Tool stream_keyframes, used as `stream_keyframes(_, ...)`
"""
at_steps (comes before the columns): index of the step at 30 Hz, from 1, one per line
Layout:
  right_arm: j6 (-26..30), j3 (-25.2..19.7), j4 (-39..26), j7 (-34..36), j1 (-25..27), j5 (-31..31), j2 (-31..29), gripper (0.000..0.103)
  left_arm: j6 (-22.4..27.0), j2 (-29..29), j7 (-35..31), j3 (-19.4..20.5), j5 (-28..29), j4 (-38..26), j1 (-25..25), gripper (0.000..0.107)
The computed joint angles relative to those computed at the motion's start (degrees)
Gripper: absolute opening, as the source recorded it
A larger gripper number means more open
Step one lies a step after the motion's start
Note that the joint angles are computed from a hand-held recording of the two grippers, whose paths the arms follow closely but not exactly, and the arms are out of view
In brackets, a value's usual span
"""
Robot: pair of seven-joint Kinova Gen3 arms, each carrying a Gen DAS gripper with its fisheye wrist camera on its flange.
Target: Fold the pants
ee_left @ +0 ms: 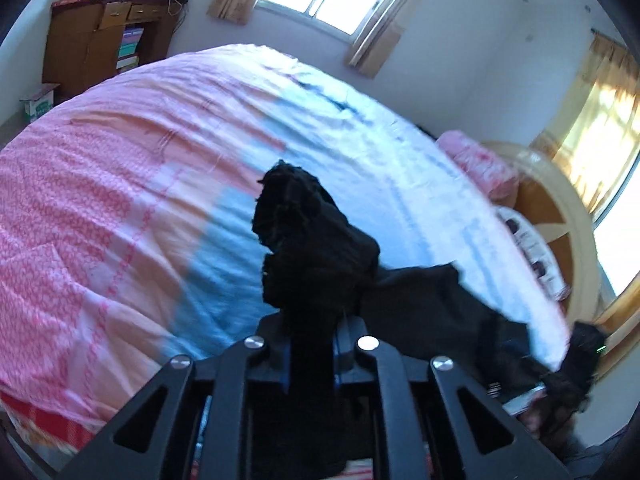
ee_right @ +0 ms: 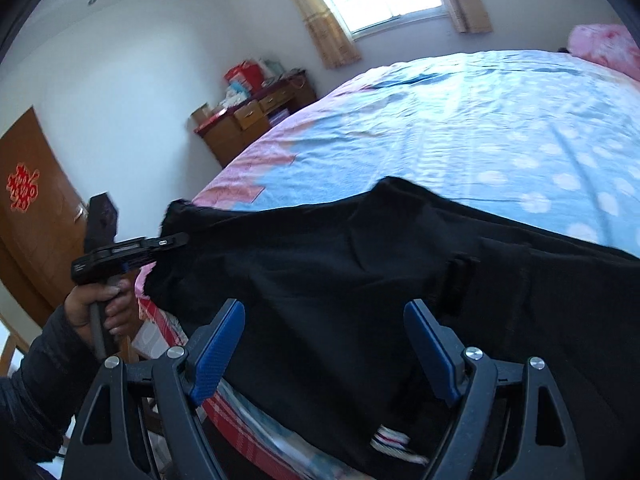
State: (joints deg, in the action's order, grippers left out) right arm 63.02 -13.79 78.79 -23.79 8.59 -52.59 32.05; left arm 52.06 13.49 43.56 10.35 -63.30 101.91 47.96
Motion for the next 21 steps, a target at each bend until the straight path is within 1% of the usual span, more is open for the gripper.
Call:
stream_keyframes(1,-0.20,0.05,0.38,0.21,0.71,-0.64,-0.16,0.083,-0.41,-0.15,0.04,-0.85,-0.37,-1.03,1.14,0.013)
stream_keyframes(2,-0.30,0.14,0.49,0.28,1.26,-1.17,-0.22,0.083,-0.01,0.16,-0.85,-0.65,-0.48,-2.54,1.38,0.013)
stream_keyframes(3,-0.62,0.22,0.84,0.53,1.91,-1.85,-0.41,0.083,0.80,0.55,-2.67,0.61,-0.56,-4.39,0.69,0.013)
stream_keyframes(4,-1.09,0.32,1.23,0.91,2.70,-2.71,-0.66,0.083,1.37,1.16,-4.72,0.80,-0.46,-6.77,1.01,0.013)
stream_keyframes(6,-1.95,0.68,1.71,1.30,4.08,-4.24,-1.20,0.083,0.55,2.80,-8.35,0.67,-0.46,-11.53,1.23,0.013)
stream_keyframes(7,-2.49,0.83,2.00,1.51,4.71,-5.05,-1.51,0.083,0.05,3.75,-10.37,-0.04,0.18,-13.81,1.71,0.013)
stream_keyframes(9,-3.32,1.20,2.07,1.62,5.95,-6.75,-1.86,0.083,-2.49,5.74,-13.28,-1.53,0.48,-17.99,2.54,0.013)
stream_keyframes(11,-4.29,1.71,2.39,1.89,7.61,-8.51,-2.47,0.083,-5.92,8.03,-16.32,-4.55,1.72,-22.53,3.93,0.013)
stream_keyframes(13,-5.80,2.27,3.05,2.23,9.10,-10.27,-3.25,0.083,-9.12,10.20,-17.41,-5.13,1.86,-26.36,3.66,0.013)
stream_keyframes(14,-6.45,2.45,3.57,2.77,10.11,-11.51,-3.52,0.083,-9.74,11.68,-18.44,-5.20,2.77,-29.01,3.37,0.013)
stream_keyframes(15,-6.89,2.85,3.76,2.86,10.84,-12.20,-3.67,0.083,-10.95,13.34,-20.11,-4.21,3.23,-31.67,2.31,0.013)
stream_keyframes(16,-7.39,3.20,3.98,2.80,11.32,-12.68,-3.80,0.083,-11.22,14.87,-22.27,-4.06,4.62,-34.32,2.00,0.013)
stream_keyframes(17,-7.92,3.49,4.44,2.87,11.90,-13.26,-4.01,0.083,-11.42,16.47,-24.60,-2.84,5.50,-36.98,1.11,0.013)
stream_keyframes(18,-9.06,3.96,4.98,2.94,12.56,-14.05,-4.14,0.083,-11.98,18.28,-26.93,-0.57,6.05,-39.63,-0.59,0.013)
stream_keyframes(20,-12.57,5.20,6.52,3.27,12.55,-15.47,-4.89,0.083,-13.22,22.60,-31.59,4.64,5.16,-44.94,-3.47,0.013)
stream_keyframes(21,-13.59,5.19,6.64,2.76,12.89,-15.45,-4.97,0.083,-12.67,24.46,-33.92,6.69,5.56,-47.59,-4.31,0.013)
